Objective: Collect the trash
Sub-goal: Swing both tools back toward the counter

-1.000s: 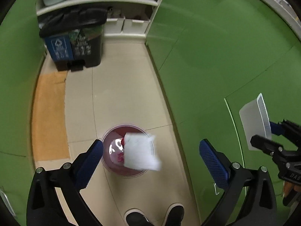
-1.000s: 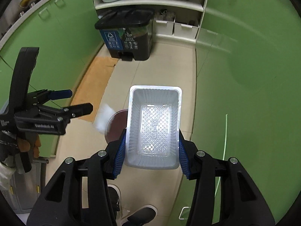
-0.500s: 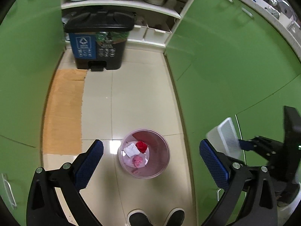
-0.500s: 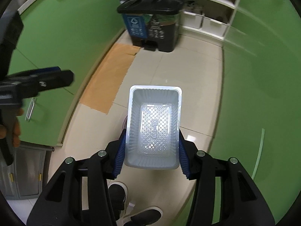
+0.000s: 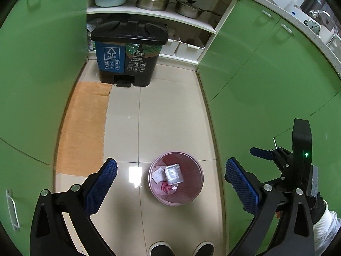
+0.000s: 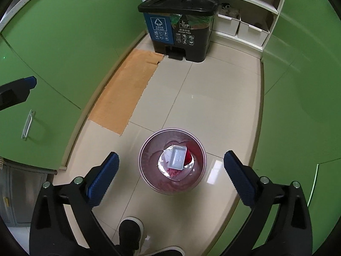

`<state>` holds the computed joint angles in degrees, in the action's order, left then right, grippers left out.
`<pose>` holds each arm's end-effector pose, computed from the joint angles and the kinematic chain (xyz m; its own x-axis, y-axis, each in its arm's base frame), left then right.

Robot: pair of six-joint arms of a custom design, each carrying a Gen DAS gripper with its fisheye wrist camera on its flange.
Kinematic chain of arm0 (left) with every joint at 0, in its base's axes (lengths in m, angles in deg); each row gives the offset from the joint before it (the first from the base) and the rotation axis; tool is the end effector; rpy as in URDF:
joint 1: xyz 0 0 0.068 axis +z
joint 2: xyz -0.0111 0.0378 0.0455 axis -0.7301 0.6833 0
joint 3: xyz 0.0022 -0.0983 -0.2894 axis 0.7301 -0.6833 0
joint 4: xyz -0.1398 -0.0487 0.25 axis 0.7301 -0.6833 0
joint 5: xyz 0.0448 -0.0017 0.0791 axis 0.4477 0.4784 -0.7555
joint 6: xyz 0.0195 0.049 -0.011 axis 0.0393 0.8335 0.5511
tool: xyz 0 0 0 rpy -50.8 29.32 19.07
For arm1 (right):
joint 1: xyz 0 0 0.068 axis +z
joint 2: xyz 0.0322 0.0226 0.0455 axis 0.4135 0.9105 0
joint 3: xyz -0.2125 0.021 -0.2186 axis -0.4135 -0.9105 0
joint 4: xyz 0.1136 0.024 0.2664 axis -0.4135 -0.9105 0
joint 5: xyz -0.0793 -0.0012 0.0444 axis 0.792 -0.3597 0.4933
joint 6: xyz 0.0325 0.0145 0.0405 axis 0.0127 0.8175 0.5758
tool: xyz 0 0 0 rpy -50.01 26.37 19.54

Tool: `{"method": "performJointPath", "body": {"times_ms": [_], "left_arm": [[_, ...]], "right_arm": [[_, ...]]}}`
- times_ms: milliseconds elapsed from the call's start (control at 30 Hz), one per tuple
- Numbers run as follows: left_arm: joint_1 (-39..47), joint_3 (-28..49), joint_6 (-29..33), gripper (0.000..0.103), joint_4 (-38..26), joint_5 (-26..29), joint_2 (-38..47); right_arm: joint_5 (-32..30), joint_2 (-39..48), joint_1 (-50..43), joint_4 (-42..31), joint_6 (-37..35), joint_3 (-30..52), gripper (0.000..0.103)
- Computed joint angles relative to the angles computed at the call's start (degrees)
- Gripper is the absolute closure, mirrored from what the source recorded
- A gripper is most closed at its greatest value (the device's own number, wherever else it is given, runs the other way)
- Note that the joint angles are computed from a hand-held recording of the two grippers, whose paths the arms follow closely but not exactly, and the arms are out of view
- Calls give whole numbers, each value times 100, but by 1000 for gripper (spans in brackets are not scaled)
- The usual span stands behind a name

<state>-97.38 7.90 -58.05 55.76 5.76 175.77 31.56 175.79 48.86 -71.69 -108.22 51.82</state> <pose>0.1930 -0.2084 0.0904 -0.6252 -0.6407 -0.4458 -0.5702 0.7649 -0.2996 0.3600 0.1750 0.0151 -0.4102 -0.8361 -0.3641 -0.9077 0.4129 0.0744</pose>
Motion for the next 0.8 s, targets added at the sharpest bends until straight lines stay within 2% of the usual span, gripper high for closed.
{"method": "performJointPath", "body": {"times_ms": [133, 200, 300, 400, 500, 567, 700, 800], "left_arm": [[-94, 307, -5, 5, -540, -2, -247], [-204, 643, -32, 5, -1119, -33, -487], [-375, 1421, -34, 5, -2225, -97, -814], [-557, 2558, -2, 5, -3489, -149, -916], [-727, 4107, 119, 5, -4830, -188, -694], [-801, 5000, 195, 5, -5478, -207, -436], [-930, 7427, 555, 5, -6859, -224, 492], [-930, 9272, 902, 5, -7627, -202, 1345]], "right_arm": [[-34, -584, -210, -366, -79, -189, 6], [-69, -1044, -374, -763, -139, -234, 6], [-147, -1815, -637, -1538, -219, -167, 6], [-339, -2691, -1057, -2809, -310, 281, 6], [-561, -3300, -1567, -4254, -502, 1169, 6], [-744, -3445, -2010, -5270, -744, 2014, 5], [-981, -3208, -2947, -6906, -1235, 3894, 5], [-1179, -2827, -3561, -7720, -1444, 5114, 5]]}}
